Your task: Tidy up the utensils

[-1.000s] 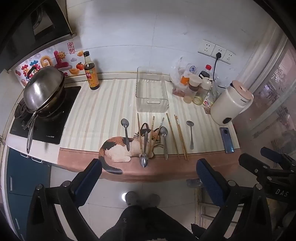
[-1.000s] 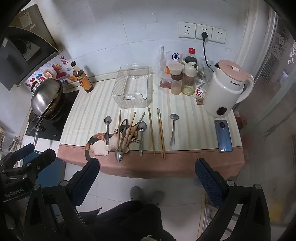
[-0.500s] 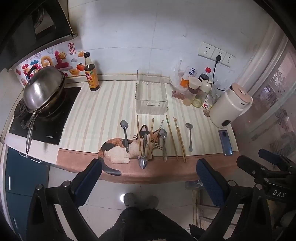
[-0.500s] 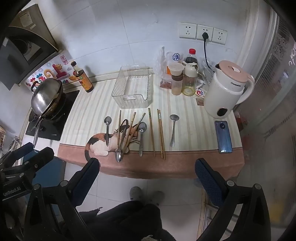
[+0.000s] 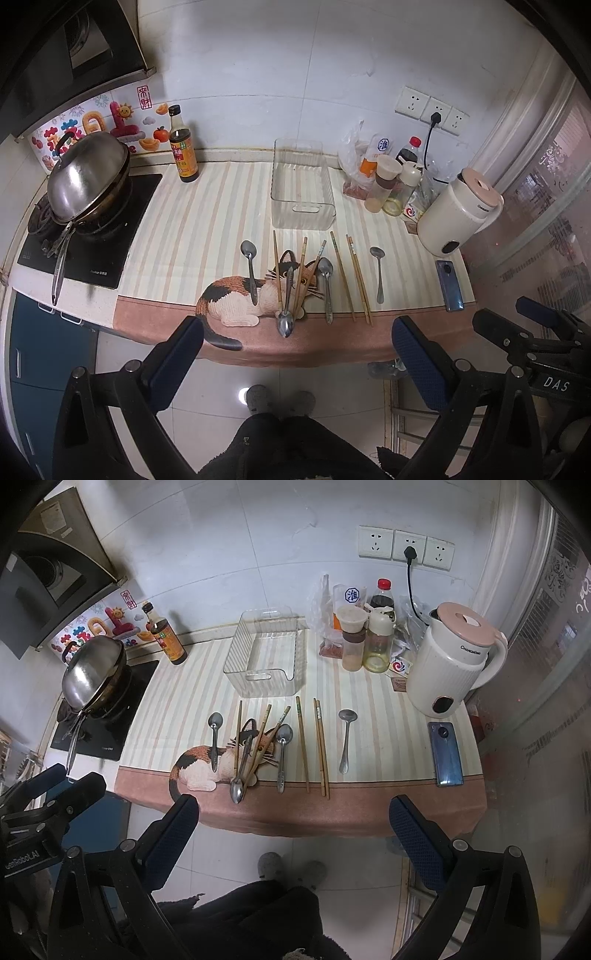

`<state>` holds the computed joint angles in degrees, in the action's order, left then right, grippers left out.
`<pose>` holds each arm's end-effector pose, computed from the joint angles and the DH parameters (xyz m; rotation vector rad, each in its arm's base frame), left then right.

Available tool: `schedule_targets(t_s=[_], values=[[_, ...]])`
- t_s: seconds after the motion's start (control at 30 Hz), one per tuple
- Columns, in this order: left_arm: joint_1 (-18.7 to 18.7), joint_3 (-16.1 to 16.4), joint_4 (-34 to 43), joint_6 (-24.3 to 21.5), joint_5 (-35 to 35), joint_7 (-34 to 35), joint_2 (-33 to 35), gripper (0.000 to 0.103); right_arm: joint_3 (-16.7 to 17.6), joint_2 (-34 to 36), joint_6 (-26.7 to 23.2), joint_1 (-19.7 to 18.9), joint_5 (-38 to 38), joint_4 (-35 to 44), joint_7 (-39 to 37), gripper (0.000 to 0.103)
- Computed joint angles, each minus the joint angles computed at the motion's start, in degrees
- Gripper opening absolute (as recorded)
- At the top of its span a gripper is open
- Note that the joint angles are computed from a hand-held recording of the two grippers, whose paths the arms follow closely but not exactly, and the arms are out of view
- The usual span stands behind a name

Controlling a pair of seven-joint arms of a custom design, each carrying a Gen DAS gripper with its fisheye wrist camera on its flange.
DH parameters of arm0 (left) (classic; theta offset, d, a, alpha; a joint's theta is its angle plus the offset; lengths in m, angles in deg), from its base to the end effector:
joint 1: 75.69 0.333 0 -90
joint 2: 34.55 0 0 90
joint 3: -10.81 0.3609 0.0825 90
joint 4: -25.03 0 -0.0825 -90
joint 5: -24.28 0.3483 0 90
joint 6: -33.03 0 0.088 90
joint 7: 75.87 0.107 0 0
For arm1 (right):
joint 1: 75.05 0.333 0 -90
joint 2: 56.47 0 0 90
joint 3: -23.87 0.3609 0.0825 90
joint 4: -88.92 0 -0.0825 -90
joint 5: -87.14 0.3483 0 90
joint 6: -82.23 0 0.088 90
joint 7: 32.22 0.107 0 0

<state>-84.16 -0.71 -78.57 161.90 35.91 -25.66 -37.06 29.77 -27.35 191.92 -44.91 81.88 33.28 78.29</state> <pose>0.5201 -0.1861 0.6576 -2.1911 1.6932 -0.5871 0.5937 0.3921 0.6633 -2.1607 1.6633 -0.2344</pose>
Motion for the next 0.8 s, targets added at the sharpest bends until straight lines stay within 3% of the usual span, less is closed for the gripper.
schedule_targets(t_s=[0.8], values=[[0.0,-0.1,-0.1,0.1,0.2,0.2,-0.2,0.103,-0.1,0.3,-0.5,0.2,0.2,1.3,-0.1,0.103]])
